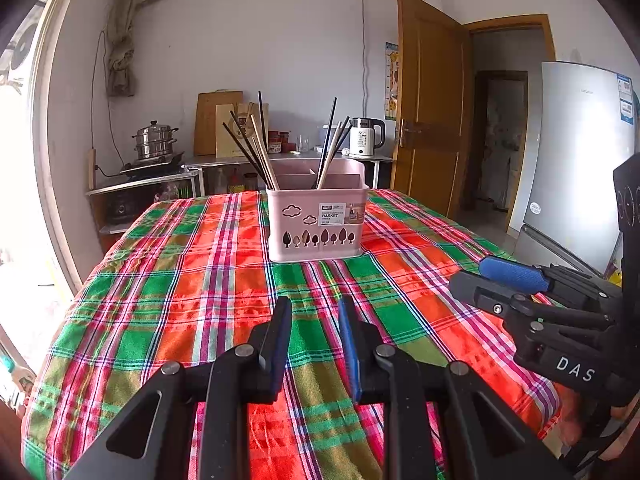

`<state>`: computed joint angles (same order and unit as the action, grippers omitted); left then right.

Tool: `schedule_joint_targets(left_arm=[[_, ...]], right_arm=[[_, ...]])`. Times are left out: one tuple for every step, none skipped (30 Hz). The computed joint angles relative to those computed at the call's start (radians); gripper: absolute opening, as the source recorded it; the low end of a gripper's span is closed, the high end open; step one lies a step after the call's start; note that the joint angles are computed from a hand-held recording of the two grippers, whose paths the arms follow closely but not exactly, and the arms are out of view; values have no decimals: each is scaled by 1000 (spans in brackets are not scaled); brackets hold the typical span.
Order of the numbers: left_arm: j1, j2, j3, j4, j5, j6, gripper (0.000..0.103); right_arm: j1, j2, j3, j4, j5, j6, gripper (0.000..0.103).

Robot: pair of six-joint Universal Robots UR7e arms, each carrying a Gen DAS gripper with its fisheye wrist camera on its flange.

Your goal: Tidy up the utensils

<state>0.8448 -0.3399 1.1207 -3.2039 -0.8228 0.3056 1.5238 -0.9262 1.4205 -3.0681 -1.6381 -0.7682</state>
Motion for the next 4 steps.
schedule_joint_targets(left_arm=[[1,-3,4,-5,-10,-1,24],[1,-3,5,-10,-8,2,24],[0,-2,4,-13,-3,9,24],[0,-1,4,-16,-1,14,24]], right_arm=[[0,0,-1,0,1,1,46],[0,-1,0,-2,2,1,46],[0,-1,0,-3,3,0,46],[0,-1,-1,-4,2,-1,46]])
